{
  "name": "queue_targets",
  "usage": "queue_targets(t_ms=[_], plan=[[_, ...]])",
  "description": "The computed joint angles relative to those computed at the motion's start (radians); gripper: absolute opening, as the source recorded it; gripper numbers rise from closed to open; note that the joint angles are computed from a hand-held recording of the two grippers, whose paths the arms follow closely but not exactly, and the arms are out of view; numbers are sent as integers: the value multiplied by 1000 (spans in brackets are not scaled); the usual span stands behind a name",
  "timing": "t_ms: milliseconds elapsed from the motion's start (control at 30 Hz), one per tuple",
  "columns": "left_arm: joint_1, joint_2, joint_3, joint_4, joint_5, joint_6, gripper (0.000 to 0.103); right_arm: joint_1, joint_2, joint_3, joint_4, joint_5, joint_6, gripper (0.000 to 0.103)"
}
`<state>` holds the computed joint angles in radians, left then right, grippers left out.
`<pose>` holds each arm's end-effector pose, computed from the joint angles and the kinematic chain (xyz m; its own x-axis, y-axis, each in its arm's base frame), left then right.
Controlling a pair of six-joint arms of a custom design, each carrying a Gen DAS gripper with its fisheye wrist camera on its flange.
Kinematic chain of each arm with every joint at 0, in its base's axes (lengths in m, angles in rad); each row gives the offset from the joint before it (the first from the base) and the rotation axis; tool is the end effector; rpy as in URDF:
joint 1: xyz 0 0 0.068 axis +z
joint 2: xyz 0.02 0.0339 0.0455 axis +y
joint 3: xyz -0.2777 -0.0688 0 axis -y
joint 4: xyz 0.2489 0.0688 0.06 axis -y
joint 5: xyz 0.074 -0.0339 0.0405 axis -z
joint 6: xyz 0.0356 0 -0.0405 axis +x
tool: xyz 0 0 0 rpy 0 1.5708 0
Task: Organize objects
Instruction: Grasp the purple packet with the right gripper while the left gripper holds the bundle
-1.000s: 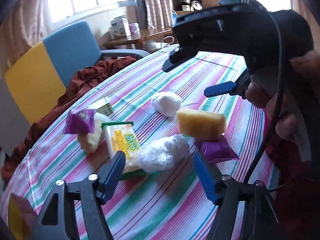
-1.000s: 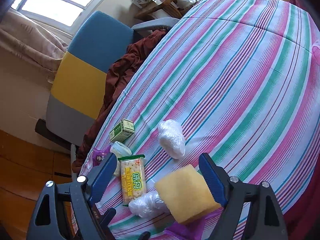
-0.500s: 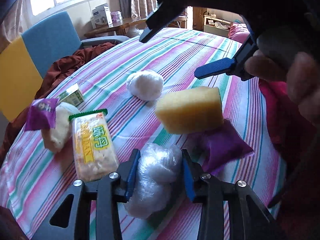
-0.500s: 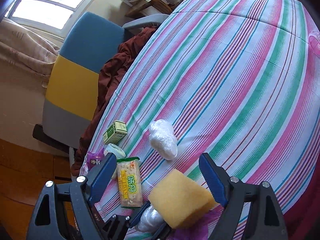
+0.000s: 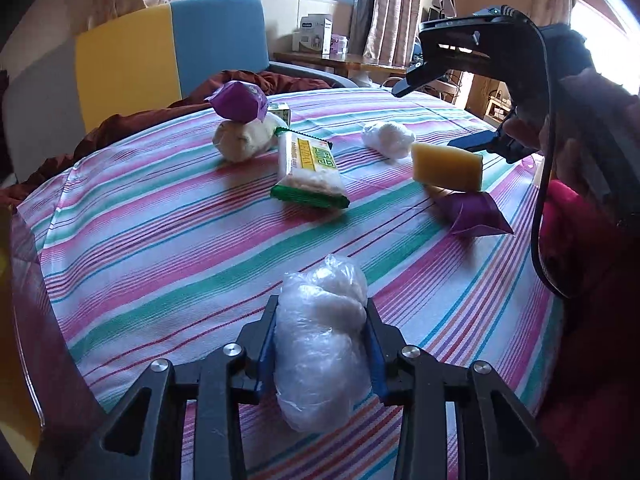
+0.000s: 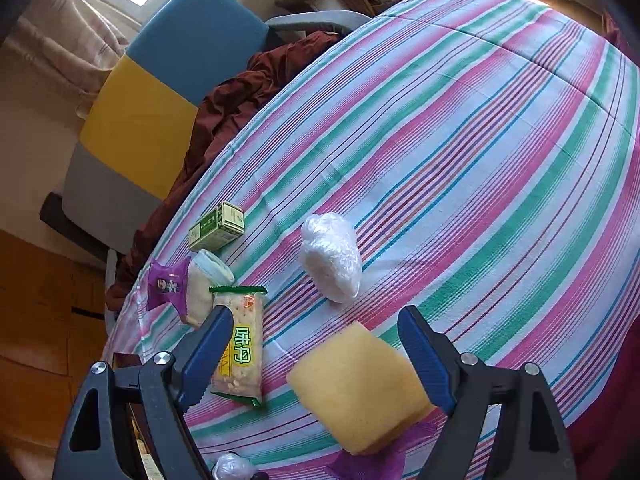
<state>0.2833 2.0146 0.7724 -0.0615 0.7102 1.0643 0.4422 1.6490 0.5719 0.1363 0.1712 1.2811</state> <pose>0.2974 0.0624 0.0507 -0.4901 0.5479 -0.6779 0.7872 0.6123 -0.0743 0.2527 0.1129 0.1115 -0.5258 0.7959 -0.3002 0.6053 0.5981 0.5253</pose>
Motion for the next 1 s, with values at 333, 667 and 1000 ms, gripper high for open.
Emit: queue_targets(t_ms=[333, 667, 1000], plan=[[-16, 22, 3, 17, 25, -27, 39, 51, -23, 44, -185, 42, 46, 86], [-6, 53, 59, -64, 56, -18, 39, 190, 62, 138, -376, -13, 154, 86], [4, 72, 94, -119, 74, -6, 39, 237, 254, 349, -490, -30, -49, 42]])
